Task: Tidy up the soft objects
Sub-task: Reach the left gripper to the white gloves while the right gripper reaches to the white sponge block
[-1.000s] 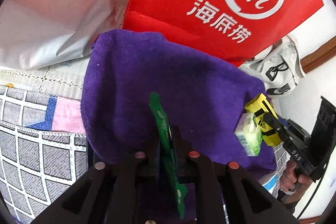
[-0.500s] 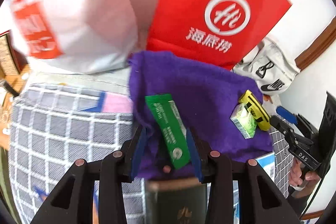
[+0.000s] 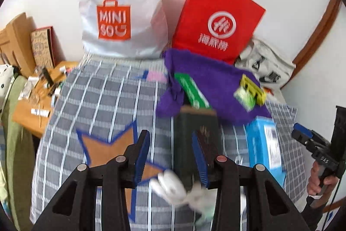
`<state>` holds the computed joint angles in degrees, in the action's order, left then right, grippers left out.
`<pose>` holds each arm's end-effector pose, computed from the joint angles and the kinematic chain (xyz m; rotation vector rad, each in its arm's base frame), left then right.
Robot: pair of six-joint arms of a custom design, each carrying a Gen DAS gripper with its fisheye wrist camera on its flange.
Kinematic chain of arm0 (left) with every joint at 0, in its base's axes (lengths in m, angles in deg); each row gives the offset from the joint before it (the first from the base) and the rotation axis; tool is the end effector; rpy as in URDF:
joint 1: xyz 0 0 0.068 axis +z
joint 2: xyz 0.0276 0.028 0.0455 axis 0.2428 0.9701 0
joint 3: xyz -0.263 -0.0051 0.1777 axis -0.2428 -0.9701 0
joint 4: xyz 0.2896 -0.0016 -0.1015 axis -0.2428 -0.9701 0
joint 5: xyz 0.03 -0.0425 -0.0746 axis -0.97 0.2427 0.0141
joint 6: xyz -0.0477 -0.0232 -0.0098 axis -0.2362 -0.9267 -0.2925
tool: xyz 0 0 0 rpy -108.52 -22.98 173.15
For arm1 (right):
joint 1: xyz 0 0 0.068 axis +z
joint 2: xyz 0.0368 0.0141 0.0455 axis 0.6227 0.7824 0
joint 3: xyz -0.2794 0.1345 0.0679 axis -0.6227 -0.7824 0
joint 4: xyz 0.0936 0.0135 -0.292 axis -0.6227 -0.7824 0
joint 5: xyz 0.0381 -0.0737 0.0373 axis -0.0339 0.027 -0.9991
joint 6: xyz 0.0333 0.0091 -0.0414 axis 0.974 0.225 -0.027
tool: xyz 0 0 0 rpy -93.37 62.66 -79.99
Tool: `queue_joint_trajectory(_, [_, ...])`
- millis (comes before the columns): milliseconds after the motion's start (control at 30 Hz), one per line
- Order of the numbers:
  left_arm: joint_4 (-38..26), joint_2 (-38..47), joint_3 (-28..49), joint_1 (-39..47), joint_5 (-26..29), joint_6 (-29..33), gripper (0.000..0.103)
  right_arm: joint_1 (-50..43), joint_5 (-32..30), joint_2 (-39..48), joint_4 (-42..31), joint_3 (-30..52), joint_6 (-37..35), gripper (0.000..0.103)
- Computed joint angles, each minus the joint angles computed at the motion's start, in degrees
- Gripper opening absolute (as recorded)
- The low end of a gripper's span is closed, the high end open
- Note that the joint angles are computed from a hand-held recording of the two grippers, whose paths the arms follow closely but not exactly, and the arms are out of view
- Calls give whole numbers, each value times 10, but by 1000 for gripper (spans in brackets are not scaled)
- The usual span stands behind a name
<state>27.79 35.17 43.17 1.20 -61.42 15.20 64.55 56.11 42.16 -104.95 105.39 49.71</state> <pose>0.2615 -0.0672 0.2544 0.1880 2.5431 -0.3997 0.1898 0.0896 0.2168 -0.0745 2.3587 0.3060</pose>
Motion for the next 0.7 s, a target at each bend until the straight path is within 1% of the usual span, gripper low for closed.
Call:
queue_joint_trajectory(100, [-6, -29, -42, -10, 7, -4, 41, 70, 50, -50, -30, -30, 42, 66])
queue_joint_trajectory(200, [-6, -53, -83, -30, 2, -6, 43, 124, 83, -86, -48, -62, 88, 66])
queue_joint_trajectory(267, [6, -56, -106, -51, -4, -15, 46, 156, 100, -104, -61, -81, 120, 66])
queue_joint_trajectory(400, [48, -32, -139, -109, -23, -47, 47, 206, 136, -145, -83, -122, 178, 66])
queue_joint_trajectory(467, [68, -18, -148, -127, -27, -61, 47, 210, 131, -174, -88, -145, 201, 66])
queue_joint_trajectory(500, [78, -9, -150, -134, -27, -68, 49, 212, 123, -189, -90, -156, 211, 66])
queue_joint_trajectory(533, [89, -3, -153, -140, -29, -73, 51, 216, 118, -198, -90, -164, 217, 66])
queue_joint_trajectory(567, [99, 2, -155, -145, -32, -73, 56, 227, 121, -203, -91, -171, 226, 66])
queue_joint_trajectory(600, [107, 13, -153, -154, -39, -74, 59, 237, 126, -202, -89, -175, 232, 66])
queue_joint_trajectory(633, [111, 22, -150, -163, -46, -74, 59, 248, 132, -200, -85, -179, 238, 66])
queue_joint_trajectory(700, [120, 44, -146, -181, -56, -72, 60, 256, 122, -203, -65, -187, 235, 66])
